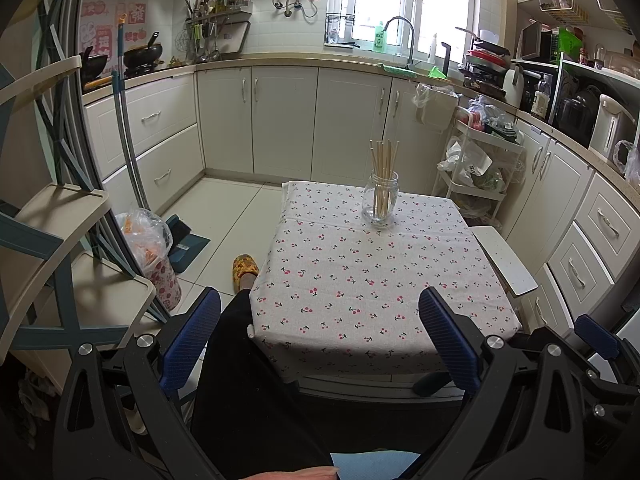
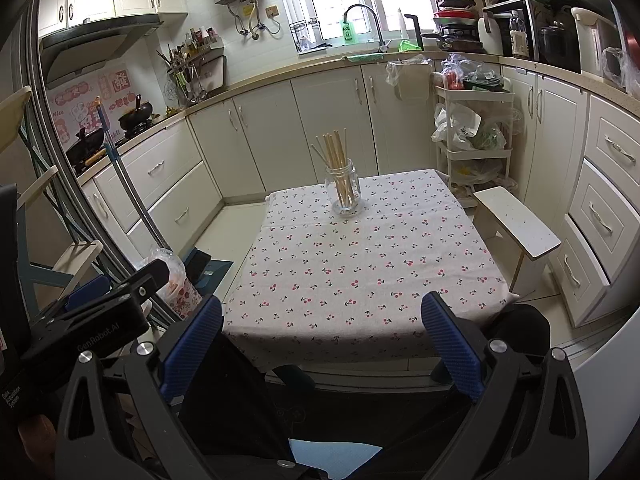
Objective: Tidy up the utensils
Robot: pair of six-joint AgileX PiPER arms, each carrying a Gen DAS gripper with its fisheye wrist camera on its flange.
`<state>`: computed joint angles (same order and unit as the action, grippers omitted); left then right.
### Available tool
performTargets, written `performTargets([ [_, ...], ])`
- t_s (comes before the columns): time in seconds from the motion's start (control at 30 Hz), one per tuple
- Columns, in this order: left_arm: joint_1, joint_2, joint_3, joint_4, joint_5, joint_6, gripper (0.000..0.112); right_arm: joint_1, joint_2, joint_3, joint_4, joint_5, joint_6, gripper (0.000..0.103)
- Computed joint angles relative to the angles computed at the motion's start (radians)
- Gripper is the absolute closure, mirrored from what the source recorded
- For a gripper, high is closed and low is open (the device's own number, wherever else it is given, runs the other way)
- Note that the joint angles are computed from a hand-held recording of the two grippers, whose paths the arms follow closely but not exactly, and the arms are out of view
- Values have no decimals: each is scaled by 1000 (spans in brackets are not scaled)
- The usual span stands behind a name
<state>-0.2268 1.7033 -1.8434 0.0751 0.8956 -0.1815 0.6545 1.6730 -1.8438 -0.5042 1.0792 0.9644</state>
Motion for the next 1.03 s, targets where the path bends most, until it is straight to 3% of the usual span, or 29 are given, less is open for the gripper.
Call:
performTargets([
  [0.43,3,2,-5,1,4,-1,17,6,5,-7,-4,5,4,7],
  [0.57,9,-60,97,16,-116,-26,17,10,6,-11,-2,8,5,7],
  [0.77,4,-28,45,4,-55,3,17,16,7,-13,-9,11,3,7],
  [1.03,13,-21,43,-23,-42,8,17,12,-4,-3,-4,8,-1,7],
])
